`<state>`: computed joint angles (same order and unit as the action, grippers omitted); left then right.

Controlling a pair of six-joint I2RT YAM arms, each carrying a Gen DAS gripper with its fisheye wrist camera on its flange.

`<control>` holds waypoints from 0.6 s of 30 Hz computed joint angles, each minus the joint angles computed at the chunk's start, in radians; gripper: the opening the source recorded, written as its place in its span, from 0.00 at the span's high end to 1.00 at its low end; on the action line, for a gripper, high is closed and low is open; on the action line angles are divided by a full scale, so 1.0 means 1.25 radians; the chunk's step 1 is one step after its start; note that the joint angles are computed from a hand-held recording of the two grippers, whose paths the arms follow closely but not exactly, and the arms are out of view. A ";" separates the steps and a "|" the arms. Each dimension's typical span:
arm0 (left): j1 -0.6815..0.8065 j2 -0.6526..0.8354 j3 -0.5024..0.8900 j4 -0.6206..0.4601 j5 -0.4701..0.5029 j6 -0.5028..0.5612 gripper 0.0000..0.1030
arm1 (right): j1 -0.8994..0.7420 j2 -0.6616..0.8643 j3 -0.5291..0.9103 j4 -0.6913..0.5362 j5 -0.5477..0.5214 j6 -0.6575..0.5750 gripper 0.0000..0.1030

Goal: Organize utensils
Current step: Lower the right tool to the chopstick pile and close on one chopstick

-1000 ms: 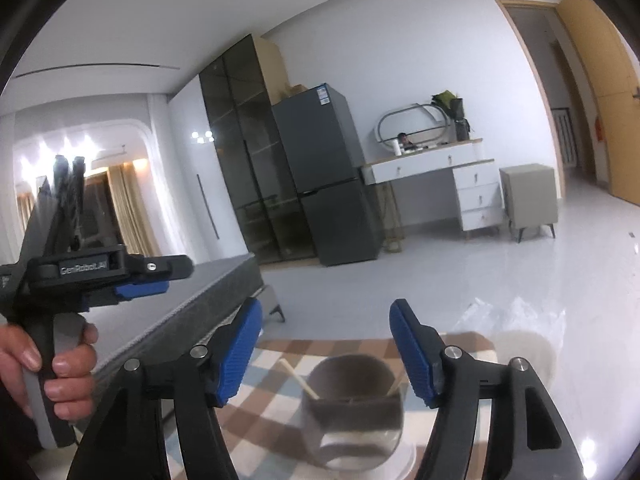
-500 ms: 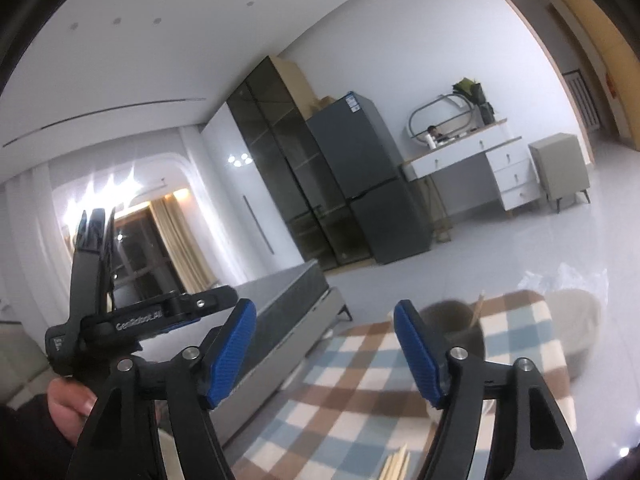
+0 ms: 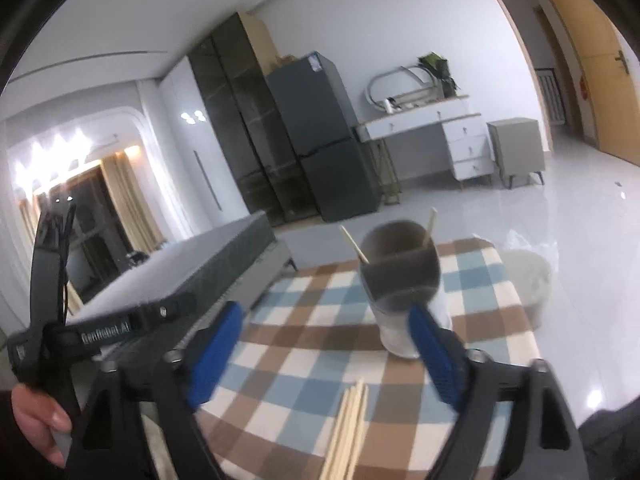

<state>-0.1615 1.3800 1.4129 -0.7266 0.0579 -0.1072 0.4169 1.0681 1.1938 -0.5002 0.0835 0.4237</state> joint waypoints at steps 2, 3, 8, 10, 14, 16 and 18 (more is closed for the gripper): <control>0.007 -0.002 -0.045 0.030 0.012 0.010 0.11 | -0.001 -0.002 -0.018 -0.002 0.005 0.008 0.12; 0.011 -0.005 -0.063 0.042 0.016 0.018 0.11 | 0.005 -0.005 -0.022 -0.011 0.017 0.013 0.11; 0.033 0.011 -0.110 0.085 0.050 0.051 0.11 | -0.011 0.065 0.000 -0.056 -0.001 0.018 0.09; 0.041 0.024 -0.119 0.094 0.060 0.060 0.11 | -0.006 0.085 -0.002 -0.073 -0.014 0.021 0.09; 0.052 0.067 -0.106 0.071 0.072 0.072 0.11 | -0.003 0.146 0.012 -0.118 -0.030 0.012 0.09; 0.056 0.079 -0.104 0.067 0.057 0.071 0.11 | -0.004 0.178 0.023 -0.141 -0.041 0.009 0.09; 0.070 0.101 -0.094 0.057 0.070 0.067 0.11 | -0.012 0.222 0.037 -0.163 -0.070 0.005 0.09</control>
